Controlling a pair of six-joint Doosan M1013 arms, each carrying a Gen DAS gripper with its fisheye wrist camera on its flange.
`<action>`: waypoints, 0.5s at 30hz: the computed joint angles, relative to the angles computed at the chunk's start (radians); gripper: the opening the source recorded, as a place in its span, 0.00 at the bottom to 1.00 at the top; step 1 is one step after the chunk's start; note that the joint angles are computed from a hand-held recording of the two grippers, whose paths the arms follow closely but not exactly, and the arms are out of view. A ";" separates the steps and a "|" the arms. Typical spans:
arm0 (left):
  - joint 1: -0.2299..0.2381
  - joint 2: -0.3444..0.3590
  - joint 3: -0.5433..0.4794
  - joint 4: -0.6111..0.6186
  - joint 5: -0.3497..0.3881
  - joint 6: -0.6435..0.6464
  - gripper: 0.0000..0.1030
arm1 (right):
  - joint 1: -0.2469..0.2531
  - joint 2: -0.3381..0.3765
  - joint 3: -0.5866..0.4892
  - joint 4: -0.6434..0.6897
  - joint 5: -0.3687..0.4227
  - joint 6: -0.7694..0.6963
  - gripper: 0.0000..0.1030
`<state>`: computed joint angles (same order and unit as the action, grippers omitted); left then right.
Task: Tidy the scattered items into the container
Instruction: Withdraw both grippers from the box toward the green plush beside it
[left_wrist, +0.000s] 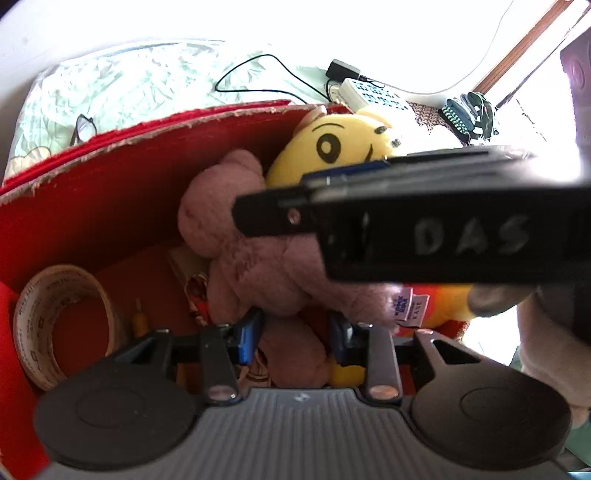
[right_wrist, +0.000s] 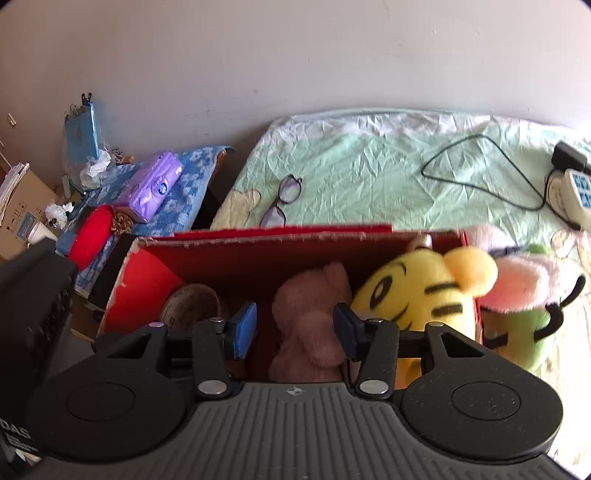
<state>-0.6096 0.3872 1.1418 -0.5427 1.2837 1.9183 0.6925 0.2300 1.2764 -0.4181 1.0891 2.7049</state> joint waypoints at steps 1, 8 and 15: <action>0.000 -0.001 0.000 0.005 0.002 -0.001 0.32 | 0.004 0.004 -0.002 -0.007 0.014 0.003 0.45; 0.009 -0.038 0.036 -0.015 -0.046 0.015 0.32 | 0.023 -0.030 0.041 -0.056 -0.047 0.102 0.42; 0.001 -0.045 0.041 0.013 -0.060 -0.046 0.32 | 0.029 -0.061 0.086 -0.087 -0.088 0.170 0.42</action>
